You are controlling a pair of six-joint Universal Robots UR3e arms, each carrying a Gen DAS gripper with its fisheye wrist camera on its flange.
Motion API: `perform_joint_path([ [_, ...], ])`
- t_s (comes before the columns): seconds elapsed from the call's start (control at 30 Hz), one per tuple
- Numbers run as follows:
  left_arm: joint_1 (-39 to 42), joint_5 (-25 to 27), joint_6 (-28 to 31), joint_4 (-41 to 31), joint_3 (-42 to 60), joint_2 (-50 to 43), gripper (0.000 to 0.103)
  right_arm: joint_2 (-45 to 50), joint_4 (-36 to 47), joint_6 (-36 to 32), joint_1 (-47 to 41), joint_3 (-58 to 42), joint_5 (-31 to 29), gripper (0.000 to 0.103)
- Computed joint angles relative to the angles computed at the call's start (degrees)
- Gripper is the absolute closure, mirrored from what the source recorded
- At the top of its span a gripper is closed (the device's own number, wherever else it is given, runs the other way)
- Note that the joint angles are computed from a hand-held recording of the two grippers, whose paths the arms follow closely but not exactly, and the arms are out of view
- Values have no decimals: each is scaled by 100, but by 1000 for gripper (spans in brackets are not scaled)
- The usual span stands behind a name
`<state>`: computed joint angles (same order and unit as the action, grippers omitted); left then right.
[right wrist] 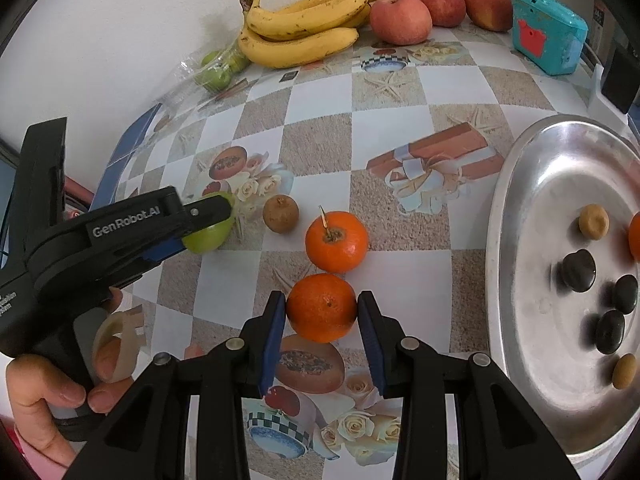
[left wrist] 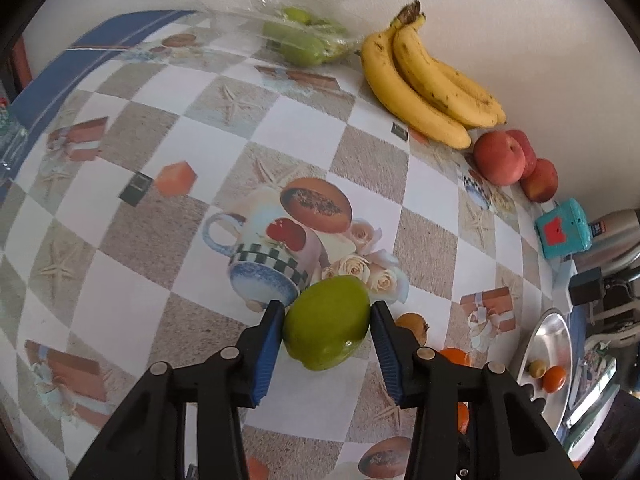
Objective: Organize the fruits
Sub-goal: 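Close the right gripper on the mandarin while the left grasps the green fruit, then carry the mandarin with the right gripper while the left carries the green fruit over the plate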
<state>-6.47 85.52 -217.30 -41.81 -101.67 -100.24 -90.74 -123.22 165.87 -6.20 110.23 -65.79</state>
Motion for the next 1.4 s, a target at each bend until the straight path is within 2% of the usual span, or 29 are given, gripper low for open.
perform_joint_path([
  [0.37,-425,557,-205,-358,513,339,56,-488,238,-131,-291,-77,256,65],
  [0.57,-669,657,-333,-549,776,298,56,-699,301,-194,-500,-160,195,65],
  [0.7,-850,667,-375,-645,1020,140,56,-765,435,-229,-849,-148,284,65],
  [0.87,-1085,697,-403,-783,1427,-139,56,-886,339,-256,-1253,-85,-21,65],
  [1.07,-1452,727,-367,-1025,2090,-591,56,-968,476,-274,-1972,-62,-117,65],
  [1.4,-2166,663,-119,-1612,3652,-1633,56,-979,508,-279,-2941,-34,-332,65],
])
